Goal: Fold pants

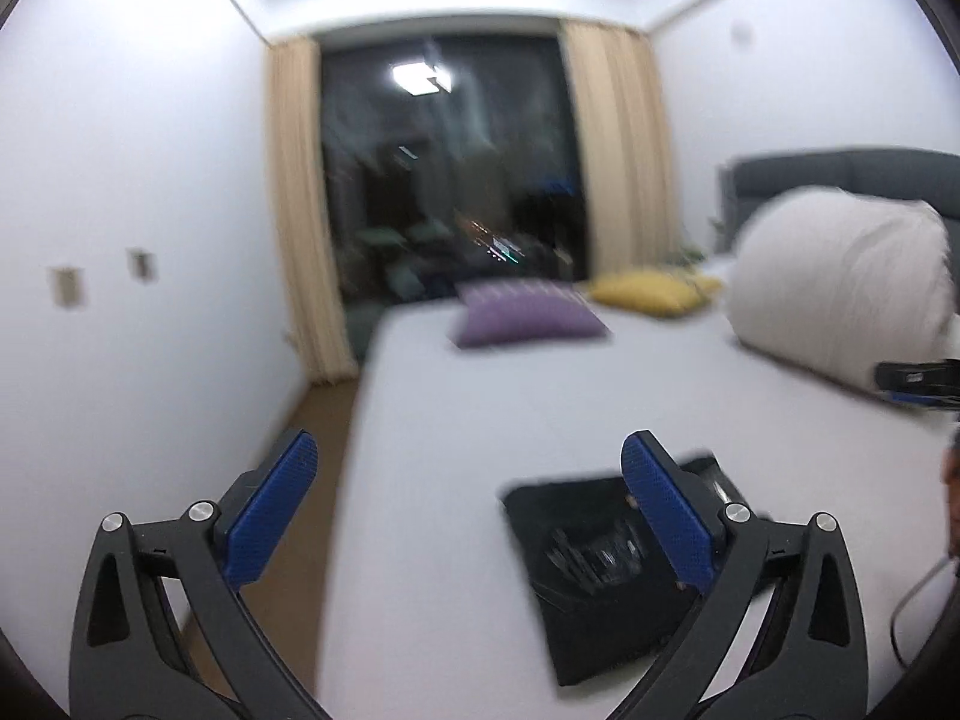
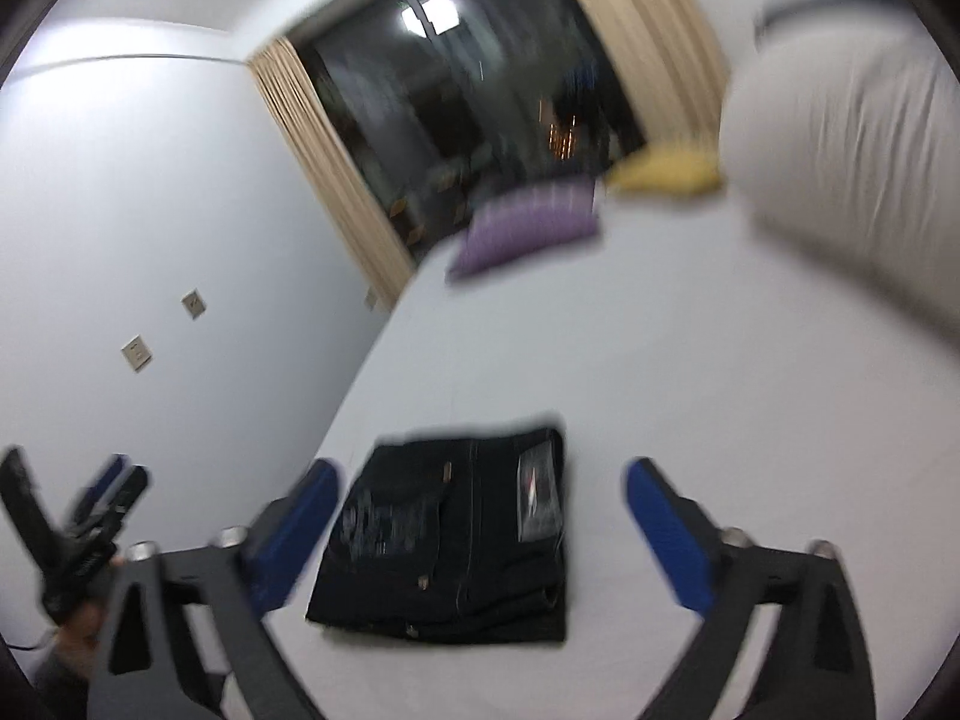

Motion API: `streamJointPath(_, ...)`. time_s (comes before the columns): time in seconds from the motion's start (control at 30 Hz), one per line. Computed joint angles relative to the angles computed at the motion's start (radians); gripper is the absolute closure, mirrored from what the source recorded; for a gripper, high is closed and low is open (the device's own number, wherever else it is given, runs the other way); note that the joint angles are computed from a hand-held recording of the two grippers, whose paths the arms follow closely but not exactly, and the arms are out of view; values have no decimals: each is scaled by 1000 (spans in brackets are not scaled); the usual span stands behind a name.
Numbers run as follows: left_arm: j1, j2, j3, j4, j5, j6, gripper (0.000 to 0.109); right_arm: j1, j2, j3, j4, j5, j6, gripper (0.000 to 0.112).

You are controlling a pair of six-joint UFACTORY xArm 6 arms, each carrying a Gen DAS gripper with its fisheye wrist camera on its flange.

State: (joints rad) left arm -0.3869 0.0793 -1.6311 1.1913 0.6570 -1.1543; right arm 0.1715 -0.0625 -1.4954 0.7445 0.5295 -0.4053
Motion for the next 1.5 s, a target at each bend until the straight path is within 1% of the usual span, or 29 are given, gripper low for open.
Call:
streamJointPath(0.03, -18, -33, 19, 2, 19, -25, 6, 15, -31, 21, -13, -49, -8, 9)
streamJointPath(0.07, -28, -59, 29, -38, 21, -9, 6, 27, -82, 58, -17, -101, -32, 9)
streamJointPath(0.1, -40, -71, 20, -97, 36, 37, 6, 45, -125, 78, -51, -147, -29, 9)
streamJointPath(0.13, -63, -66, -6, -124, 72, 66, 6, 57, -156, 90, -93, -175, -10, 9)
streamJointPath(0.2, -110, -70, -48, -172, 174, 134, 6, 89, -229, 137, -234, -280, 70, 9)
streamJointPath(0.23, -128, -66, -73, -197, 211, 166, 6, 101, -255, 156, -309, -325, 116, 9)
streamJointPath(0.27, -140, -67, -83, -213, 228, 184, 6, 113, -279, 167, -342, -355, 125, 9)
streamJointPath(0.3, -157, -72, -88, -216, 248, 186, 6, 127, -299, 160, -333, -347, 106, 9)
streamJointPath(0.33, -177, -81, -85, -205, 265, 171, 6, 136, -306, 149, -294, -326, 66, 9)
streamJointPath(0.4, -211, -106, -71, -202, 313, 150, 6, 143, -319, 116, -253, -228, 33, 9)
streamJointPath(0.43, -219, -124, -53, -214, 328, 143, 6, 147, -321, 108, -265, -197, 47, 9)
streamJointPath(0.47, -225, -133, -36, -239, 326, 137, 6, 151, -325, 105, -319, -159, 102, 9)
streamJointPath(0.53, -247, -164, -3, -263, 354, 126, 6, 163, -331, 111, -462, -122, 241, 9)
streamJointPath(0.6, -252, -170, 18, -297, 373, 117, 6, 170, -335, 120, -604, -51, 381, 9)
streamJointPath(0.67, -253, -178, 44, -312, 380, 91, 6, 172, -336, 128, -675, 9, 480, 9)
streamJointPath(0.77, -239, -182, 81, -345, 363, 83, 6, 175, -352, 156, -714, 101, 557, 9)
streamJointPath(0.8, -234, -172, 85, -351, 355, 80, 6, 185, -346, 159, -770, 136, 608, 9)
streamJointPath(0.93, -216, -168, 118, -390, 339, 78, 6, 216, -371, 210, -841, 173, 645, 9)
streamJointPath(1.17, -182, -153, 133, -457, 316, 99, 6, 233, -359, 212, -853, 199, 662, 9)
streamJointPath(1.5, -132, -91, 115, -537, 265, 152, 6, 237, -331, 198, -848, 236, 663, 9)
